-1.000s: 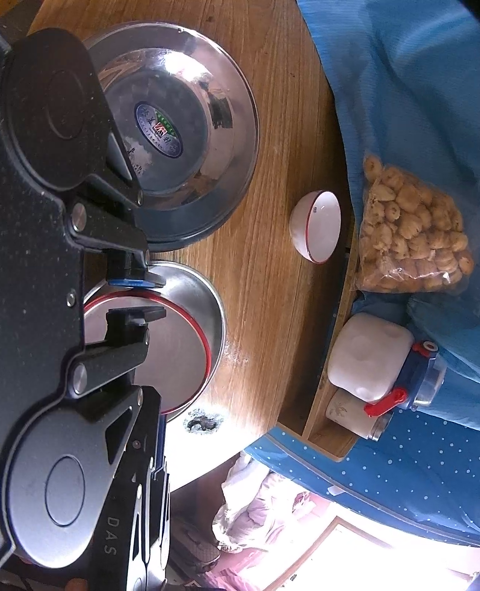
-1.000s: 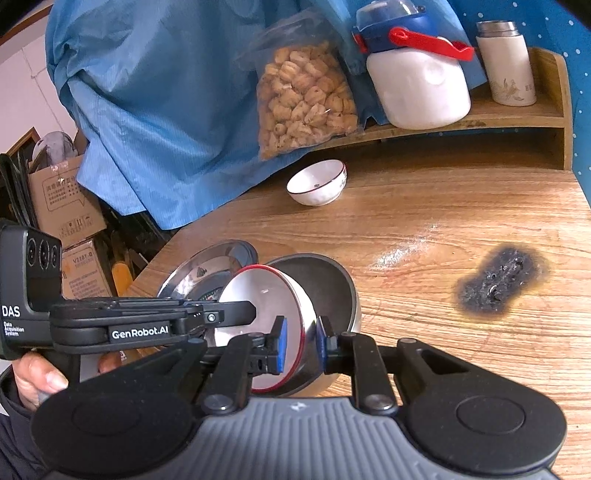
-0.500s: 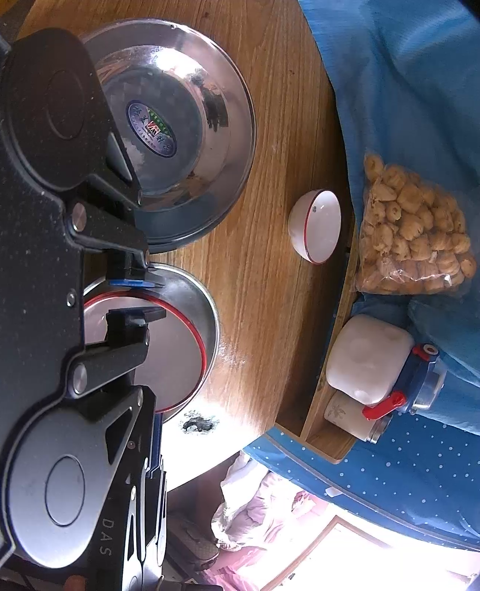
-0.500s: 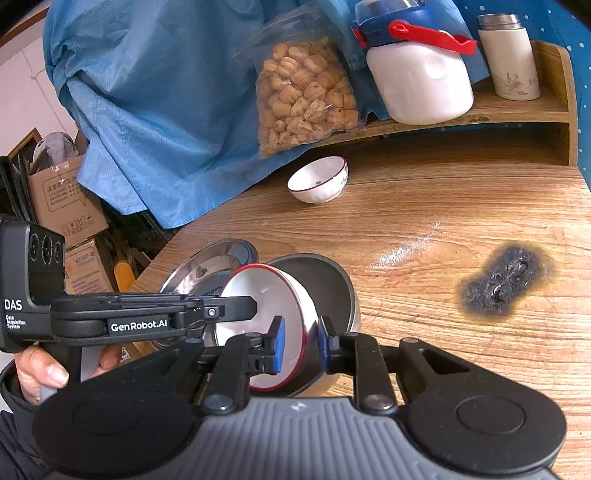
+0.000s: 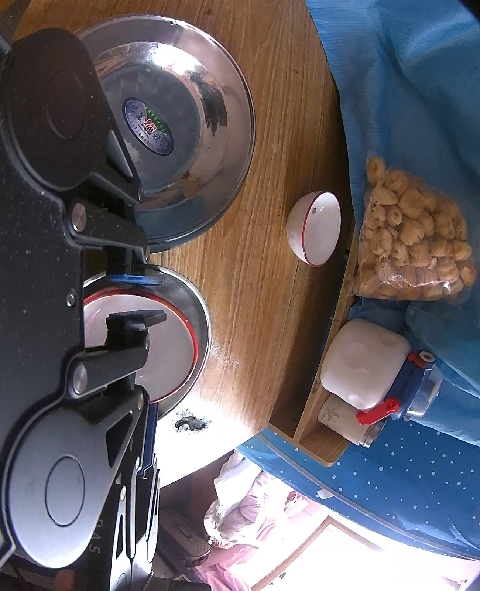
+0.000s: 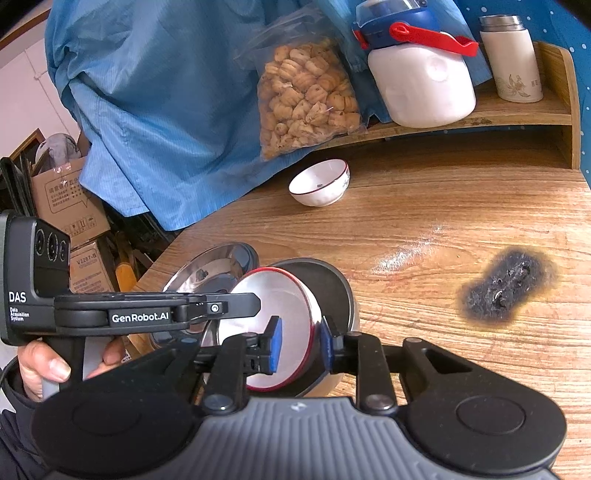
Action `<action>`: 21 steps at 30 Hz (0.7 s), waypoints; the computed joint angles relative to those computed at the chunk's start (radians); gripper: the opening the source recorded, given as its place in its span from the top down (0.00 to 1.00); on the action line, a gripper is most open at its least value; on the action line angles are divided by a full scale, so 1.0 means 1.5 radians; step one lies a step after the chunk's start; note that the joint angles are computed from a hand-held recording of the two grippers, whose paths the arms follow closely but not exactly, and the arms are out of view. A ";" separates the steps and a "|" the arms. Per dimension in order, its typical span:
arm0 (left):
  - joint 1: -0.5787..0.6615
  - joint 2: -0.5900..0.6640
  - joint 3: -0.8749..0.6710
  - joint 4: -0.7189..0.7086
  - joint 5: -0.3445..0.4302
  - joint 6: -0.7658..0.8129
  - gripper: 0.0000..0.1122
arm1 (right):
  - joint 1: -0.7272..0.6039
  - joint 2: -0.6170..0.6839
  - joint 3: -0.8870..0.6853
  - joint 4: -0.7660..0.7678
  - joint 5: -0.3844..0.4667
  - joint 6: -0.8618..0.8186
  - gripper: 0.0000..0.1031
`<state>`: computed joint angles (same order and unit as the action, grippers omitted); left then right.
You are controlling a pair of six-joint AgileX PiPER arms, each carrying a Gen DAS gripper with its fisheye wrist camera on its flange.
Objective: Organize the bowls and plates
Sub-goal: 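Carry the white bowl with both tools and lower it into the steel bowl, then open both tools and release the white bowl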
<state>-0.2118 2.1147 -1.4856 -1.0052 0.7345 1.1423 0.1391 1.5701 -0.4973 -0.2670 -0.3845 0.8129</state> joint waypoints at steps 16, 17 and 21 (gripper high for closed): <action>0.021 -0.035 0.062 -0.166 -0.001 0.156 0.85 | -0.012 -0.043 0.056 0.067 -0.076 -0.062 0.71; 0.022 -0.041 0.072 -0.182 -0.005 0.174 0.85 | -0.006 -0.048 0.062 0.090 -0.082 -0.083 0.71; 0.029 -0.065 0.105 -0.213 -0.015 0.204 0.69 | 0.008 -0.064 0.074 0.147 -0.088 -0.123 0.70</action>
<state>-0.1690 2.0178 -1.3279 -1.3251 0.7122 1.4488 0.1514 1.4738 -0.3866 -0.0468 -0.5171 0.6280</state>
